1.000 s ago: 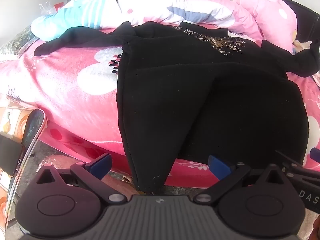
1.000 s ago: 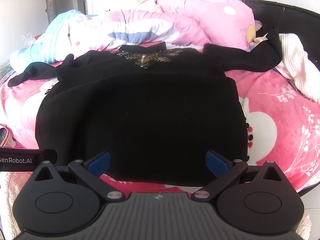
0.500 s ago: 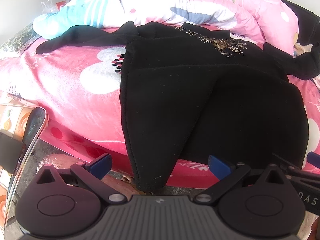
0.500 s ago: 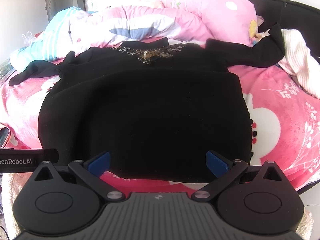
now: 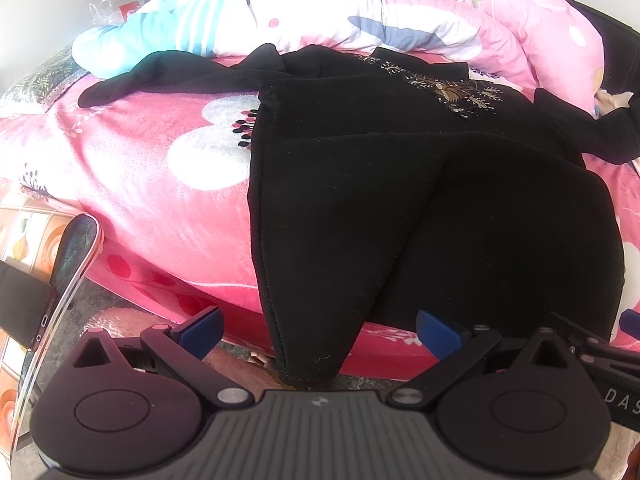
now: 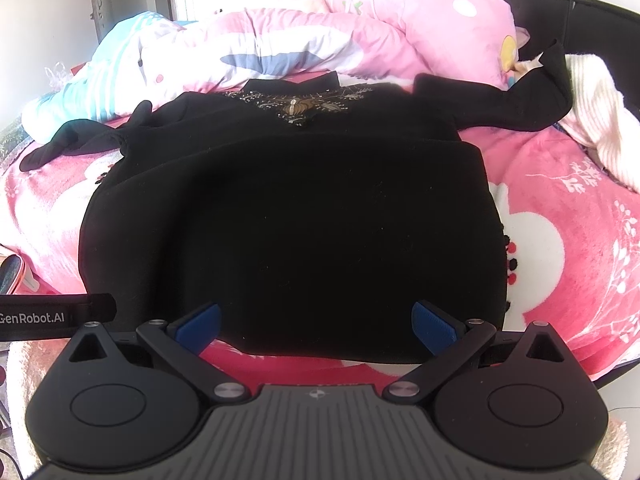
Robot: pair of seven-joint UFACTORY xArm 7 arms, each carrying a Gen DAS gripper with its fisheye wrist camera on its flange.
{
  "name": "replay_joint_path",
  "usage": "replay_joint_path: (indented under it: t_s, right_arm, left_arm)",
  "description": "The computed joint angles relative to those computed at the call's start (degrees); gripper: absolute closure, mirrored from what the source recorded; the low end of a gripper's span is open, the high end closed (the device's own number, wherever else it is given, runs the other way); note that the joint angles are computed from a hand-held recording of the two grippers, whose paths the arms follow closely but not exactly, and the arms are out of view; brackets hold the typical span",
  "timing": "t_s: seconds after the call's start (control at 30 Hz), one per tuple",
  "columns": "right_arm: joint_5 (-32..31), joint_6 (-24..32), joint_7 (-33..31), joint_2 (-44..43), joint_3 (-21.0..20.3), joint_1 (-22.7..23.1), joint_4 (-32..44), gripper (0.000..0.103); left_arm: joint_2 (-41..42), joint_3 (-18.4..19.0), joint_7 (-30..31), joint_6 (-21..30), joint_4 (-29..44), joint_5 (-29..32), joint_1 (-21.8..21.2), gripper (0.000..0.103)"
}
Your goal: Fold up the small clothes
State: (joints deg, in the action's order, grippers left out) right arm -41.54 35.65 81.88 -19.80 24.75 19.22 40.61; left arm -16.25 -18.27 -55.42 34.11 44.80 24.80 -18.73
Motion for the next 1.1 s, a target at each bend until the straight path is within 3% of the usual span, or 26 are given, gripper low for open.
replay_joint_path:
  t_s: [1.1]
  right_arm:
    - [-0.7, -1.4, -1.2, 2.3, -1.2, -0.6, 1.9, 0.0]
  left_arm:
    - [2.0, 0.9, -1.3, -0.1, 1.2, 2.1, 0.5, 0.0]
